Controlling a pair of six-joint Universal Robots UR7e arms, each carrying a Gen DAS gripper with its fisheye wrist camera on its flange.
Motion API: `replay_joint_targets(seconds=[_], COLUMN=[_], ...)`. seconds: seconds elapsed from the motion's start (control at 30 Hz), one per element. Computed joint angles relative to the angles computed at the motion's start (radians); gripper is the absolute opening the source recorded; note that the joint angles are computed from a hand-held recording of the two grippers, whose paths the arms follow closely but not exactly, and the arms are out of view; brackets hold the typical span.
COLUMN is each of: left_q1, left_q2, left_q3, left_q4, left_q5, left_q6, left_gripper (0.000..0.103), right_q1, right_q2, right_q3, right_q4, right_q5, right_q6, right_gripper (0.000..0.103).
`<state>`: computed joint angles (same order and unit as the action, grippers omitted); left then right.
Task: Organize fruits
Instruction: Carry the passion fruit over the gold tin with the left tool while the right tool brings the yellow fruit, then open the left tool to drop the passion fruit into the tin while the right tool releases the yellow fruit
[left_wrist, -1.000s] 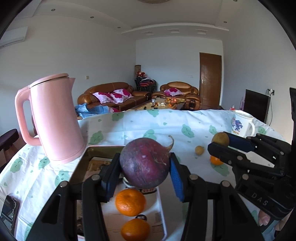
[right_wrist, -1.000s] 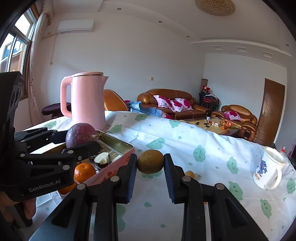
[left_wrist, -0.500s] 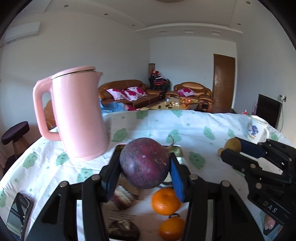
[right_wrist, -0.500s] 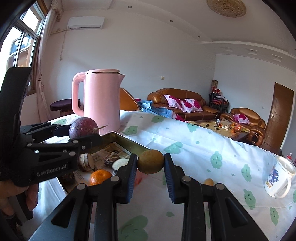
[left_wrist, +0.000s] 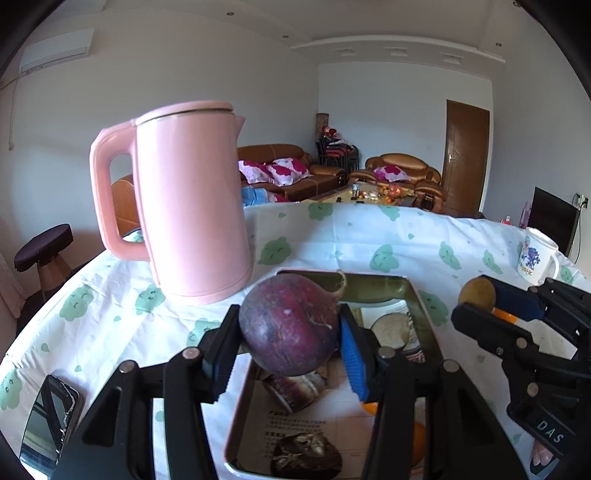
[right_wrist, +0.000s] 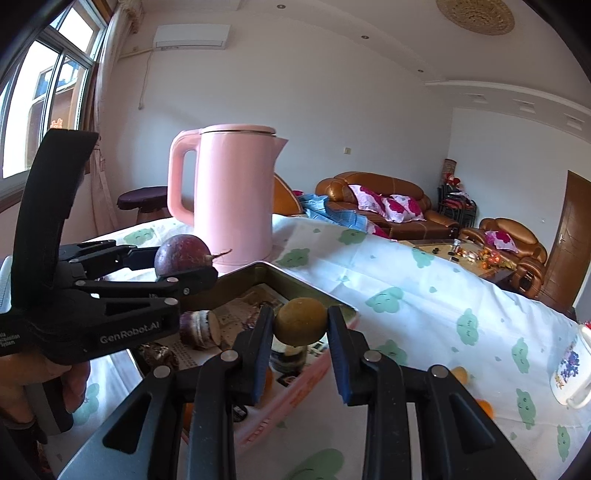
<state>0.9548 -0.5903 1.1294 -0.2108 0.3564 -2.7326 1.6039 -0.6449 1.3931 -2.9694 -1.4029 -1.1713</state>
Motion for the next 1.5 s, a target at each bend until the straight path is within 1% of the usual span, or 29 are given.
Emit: replay_joint_targets(seconds=[0.3, 0.57, 0.77, 0.9, 1.07, 1.1, 1.13, 1.17, 1.2, 1.23, 1.27, 1.3, 1.33, 1.37, 1.5], left_q1=[0.016, 0.024, 0.029, 0.033, 0.033, 0.031, 0.029, 0.026, 0.02, 0.015, 0.007, 0.0, -0.011, -0.016, -0.037], left_q2=[0.02, 0.028, 0.043, 0.06, 0.059, 0.049, 0.043, 0.036, 0.02, 0.006, -0.013, -0.033, -0.052, -0.06, -0.064], left_q3=[-0.045, -0.061, -0.089, -0.123, -0.123, -0.105, -0.097, -0.086, -0.059, -0.035, 0.001, 0.038, 0.074, 0.09, 0.095], left_q4=[0.115, 0.157, 0.215, 0.276, 0.27, 0.236, 0.222, 0.216, 0.168, 0.123, 0.055, -0.018, -0.1, -0.141, -0.171], left_q5=[0.004, 0.0, 0.007, 0.014, 0.011, 0.008, 0.004, 0.006, 0.0, -0.003, -0.003, -0.003, -0.007, -0.007, 0.009], left_q6=[-0.086, -0.117, -0.155, -0.188, -0.184, -0.166, -0.162, -0.165, -0.14, -0.11, -0.065, -0.015, 0.047, 0.078, 0.106], left_gripper=[0.052, 0.052, 0.052, 0.052, 0.053, 0.053, 0.058, 0.068, 0.073, 0.083, 0.094, 0.099, 0.102, 0.102, 0.103], right_q1=[0.017, 0.027, 0.03, 0.033, 0.033, 0.033, 0.032, 0.031, 0.031, 0.03, 0.029, 0.027, 0.027, 0.026, 0.017], right_q2=[0.031, 0.052, 0.056, 0.058, 0.057, 0.057, 0.057, 0.055, 0.054, 0.052, 0.048, 0.04, 0.036, 0.029, 0.004], right_q3=[-0.014, -0.038, -0.046, -0.049, -0.057, -0.061, -0.062, -0.061, -0.06, -0.058, -0.053, -0.044, -0.039, -0.027, -0.013], right_q4=[0.036, 0.074, 0.089, 0.108, 0.134, 0.148, 0.153, 0.156, 0.159, 0.158, 0.158, 0.158, 0.153, 0.135, 0.091], right_q5=[-0.028, -0.054, -0.07, -0.081, -0.084, -0.085, -0.085, -0.082, -0.081, -0.08, -0.075, -0.067, -0.065, -0.07, -0.093], right_q6=[-0.02, -0.019, -0.016, -0.02, -0.013, -0.013, -0.014, -0.014, -0.014, -0.013, -0.011, -0.013, -0.017, -0.025, -0.042], right_gripper=[0.031, 0.031, 0.031, 0.031, 0.031, 0.031, 0.032, 0.036, 0.041, 0.055, 0.064, 0.064, 0.064, 0.064, 0.064])
